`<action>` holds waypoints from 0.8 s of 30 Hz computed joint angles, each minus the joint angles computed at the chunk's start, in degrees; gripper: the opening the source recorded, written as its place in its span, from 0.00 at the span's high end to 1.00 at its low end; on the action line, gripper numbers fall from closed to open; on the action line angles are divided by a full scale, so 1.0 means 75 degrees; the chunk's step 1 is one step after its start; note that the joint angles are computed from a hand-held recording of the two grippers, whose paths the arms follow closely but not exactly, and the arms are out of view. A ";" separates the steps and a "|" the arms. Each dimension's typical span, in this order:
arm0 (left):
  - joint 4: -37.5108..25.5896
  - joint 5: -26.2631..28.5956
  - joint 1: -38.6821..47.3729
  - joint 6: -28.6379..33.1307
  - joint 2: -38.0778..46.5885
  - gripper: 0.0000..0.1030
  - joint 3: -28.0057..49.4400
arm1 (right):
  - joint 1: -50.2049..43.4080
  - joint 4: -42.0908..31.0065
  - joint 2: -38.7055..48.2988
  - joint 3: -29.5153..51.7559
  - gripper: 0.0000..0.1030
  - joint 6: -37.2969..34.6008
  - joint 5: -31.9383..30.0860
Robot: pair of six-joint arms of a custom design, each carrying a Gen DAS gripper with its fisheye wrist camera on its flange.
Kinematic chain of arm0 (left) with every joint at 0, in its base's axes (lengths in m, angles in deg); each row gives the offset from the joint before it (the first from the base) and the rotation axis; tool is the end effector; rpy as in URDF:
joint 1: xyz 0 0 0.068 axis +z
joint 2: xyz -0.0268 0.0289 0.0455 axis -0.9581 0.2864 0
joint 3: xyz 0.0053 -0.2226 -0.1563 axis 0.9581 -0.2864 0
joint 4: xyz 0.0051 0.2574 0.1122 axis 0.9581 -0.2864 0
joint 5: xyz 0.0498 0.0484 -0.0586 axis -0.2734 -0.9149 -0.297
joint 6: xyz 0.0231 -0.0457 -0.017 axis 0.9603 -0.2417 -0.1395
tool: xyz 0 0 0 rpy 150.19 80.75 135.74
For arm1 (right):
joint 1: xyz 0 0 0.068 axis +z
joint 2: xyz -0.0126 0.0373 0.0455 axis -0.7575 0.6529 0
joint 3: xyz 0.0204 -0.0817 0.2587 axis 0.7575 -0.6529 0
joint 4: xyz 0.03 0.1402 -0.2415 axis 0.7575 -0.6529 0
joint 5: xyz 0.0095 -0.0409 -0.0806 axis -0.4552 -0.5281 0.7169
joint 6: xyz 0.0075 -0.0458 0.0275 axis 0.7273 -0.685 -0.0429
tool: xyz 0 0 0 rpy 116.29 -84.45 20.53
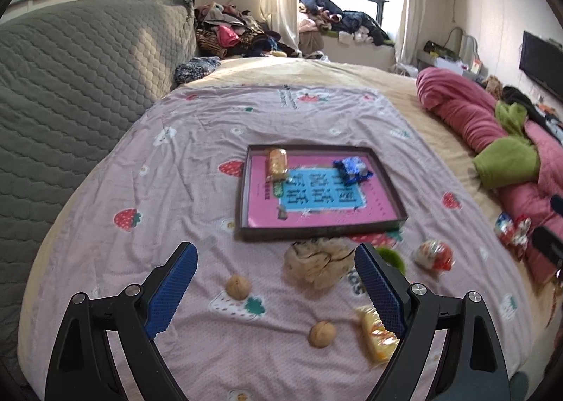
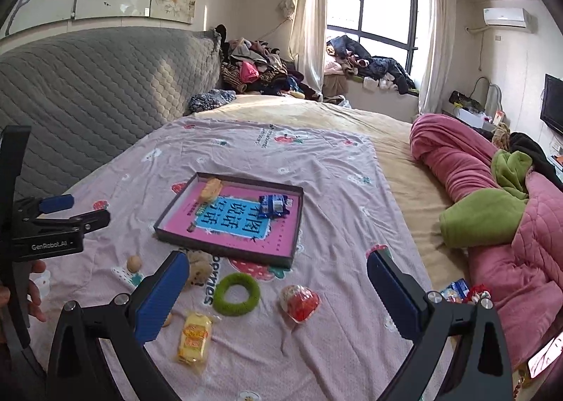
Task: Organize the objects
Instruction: 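Withdraw both tools from the tray back toward the remaining snacks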
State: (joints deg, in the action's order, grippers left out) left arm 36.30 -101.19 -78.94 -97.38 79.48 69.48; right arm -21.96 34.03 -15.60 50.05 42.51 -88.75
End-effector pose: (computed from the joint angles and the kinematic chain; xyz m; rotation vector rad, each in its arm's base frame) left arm 0.1659 -0.0041 0.2827 -0.4549 2.2843 0.1838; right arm 0.2341 0.1223 0.3001 -0.6660 2.1087 0.2448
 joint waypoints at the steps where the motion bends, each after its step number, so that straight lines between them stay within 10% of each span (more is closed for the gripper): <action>1: 0.0013 -0.0102 -0.0047 0.0009 -0.0112 0.11 -0.0169 | -0.0050 0.0025 0.0027 -0.0067 0.01 -0.0010 0.0029; 24: 0.1208 0.0420 0.0950 0.0767 -0.0717 0.11 -0.2395 | 0.0601 0.0804 0.0218 -0.1623 0.01 0.0475 0.0320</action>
